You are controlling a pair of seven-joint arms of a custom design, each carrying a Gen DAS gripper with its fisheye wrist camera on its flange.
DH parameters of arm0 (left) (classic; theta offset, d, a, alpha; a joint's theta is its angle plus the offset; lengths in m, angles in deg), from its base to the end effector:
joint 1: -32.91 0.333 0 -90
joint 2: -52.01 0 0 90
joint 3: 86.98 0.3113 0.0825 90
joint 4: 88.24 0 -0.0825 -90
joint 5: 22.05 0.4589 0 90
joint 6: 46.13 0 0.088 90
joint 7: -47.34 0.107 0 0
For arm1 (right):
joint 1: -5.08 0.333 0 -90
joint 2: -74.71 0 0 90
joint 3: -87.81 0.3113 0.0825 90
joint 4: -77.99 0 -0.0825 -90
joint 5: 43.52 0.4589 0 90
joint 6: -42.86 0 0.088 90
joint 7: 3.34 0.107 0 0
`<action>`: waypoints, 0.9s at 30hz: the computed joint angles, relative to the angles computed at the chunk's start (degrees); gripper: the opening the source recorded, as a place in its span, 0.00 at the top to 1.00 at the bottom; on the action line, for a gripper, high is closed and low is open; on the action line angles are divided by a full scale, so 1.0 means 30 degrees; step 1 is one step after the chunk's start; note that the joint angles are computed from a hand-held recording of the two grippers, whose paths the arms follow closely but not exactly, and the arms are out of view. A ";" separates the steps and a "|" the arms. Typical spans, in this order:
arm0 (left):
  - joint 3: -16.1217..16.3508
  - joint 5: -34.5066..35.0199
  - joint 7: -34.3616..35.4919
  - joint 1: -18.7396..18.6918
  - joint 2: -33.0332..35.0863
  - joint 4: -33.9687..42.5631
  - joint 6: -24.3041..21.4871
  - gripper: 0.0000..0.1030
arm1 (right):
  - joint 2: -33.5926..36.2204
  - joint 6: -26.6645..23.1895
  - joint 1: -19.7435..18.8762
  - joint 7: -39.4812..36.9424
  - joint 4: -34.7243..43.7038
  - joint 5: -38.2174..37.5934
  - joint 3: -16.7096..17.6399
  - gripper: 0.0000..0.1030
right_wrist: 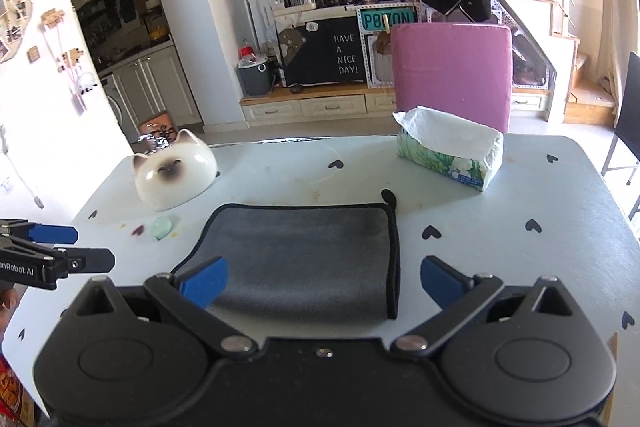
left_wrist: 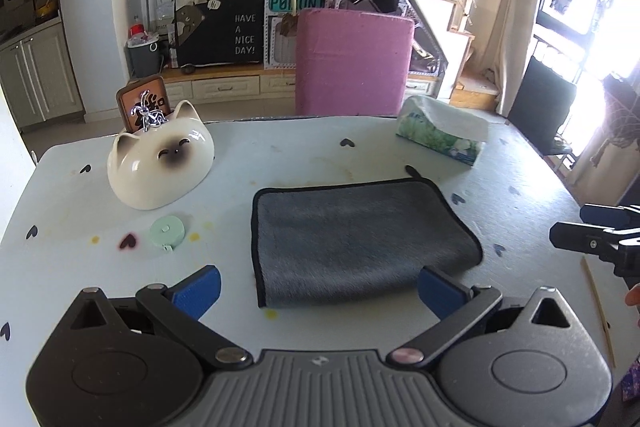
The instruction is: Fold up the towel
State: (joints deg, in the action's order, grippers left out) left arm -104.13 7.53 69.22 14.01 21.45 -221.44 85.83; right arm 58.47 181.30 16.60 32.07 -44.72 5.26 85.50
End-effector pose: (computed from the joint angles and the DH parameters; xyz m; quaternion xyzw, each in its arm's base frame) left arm 0.4126 -0.3058 0.5644 -0.7481 0.5495 -0.2553 0.2705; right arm 0.5795 0.0962 0.5614 -0.8006 0.4146 -0.0963 0.4217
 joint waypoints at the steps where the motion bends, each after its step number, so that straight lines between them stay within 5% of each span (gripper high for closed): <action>1: -0.0106 0.0015 -0.0087 -0.0072 -0.0175 -0.0117 -0.0025 0.00 | -0.0345 -0.0067 -0.0017 -0.0229 -0.0297 0.0069 -0.0089 0.00; 27: -0.2437 0.0435 -0.3859 -0.3302 -0.3323 -0.2156 -0.2031 0.00 | -0.8230 -0.2471 -0.1236 -0.2657 -0.6732 0.0202 -0.2053 0.00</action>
